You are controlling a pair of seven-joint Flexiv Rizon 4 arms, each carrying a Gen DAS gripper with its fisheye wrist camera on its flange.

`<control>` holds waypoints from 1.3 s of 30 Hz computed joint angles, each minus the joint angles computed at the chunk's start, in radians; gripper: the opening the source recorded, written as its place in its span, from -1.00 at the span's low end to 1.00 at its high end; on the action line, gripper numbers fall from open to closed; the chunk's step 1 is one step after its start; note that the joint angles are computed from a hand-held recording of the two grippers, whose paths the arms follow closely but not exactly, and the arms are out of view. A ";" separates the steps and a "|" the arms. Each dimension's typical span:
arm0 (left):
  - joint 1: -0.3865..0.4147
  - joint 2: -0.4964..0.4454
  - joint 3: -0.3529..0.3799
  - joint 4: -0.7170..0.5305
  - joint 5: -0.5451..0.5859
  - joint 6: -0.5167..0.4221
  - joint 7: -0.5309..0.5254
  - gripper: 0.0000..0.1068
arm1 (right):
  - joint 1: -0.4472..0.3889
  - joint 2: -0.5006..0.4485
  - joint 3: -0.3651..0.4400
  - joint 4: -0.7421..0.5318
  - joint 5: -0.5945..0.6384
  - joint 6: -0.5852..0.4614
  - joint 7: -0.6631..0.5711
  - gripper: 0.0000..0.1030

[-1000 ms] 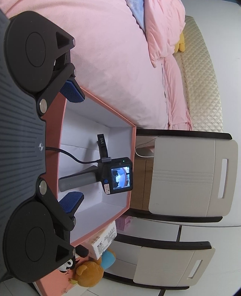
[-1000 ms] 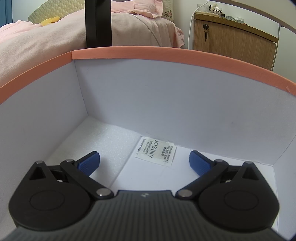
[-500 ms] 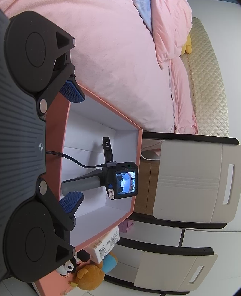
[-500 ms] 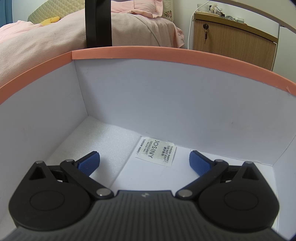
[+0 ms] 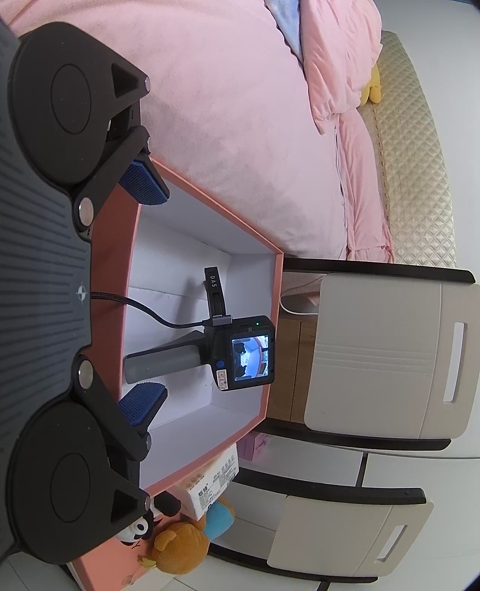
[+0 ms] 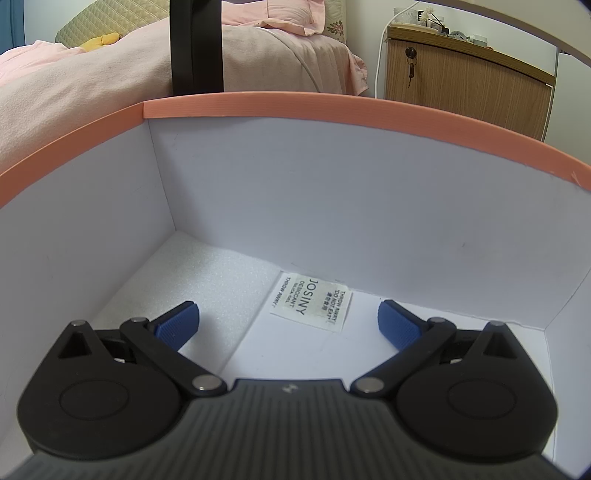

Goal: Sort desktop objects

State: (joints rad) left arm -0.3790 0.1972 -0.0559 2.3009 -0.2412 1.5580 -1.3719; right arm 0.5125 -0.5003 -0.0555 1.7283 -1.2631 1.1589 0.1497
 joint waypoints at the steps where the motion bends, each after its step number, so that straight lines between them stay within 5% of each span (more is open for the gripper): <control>1: 0.000 0.000 0.000 0.000 0.000 -0.001 -0.001 0.93 | 0.000 0.000 0.000 0.000 0.000 0.000 0.000 1.00; 39: 0.020 -0.011 -0.001 -0.013 0.001 0.008 -0.064 0.93 | -0.001 -0.001 0.000 -0.001 -0.002 -0.002 -0.001 1.00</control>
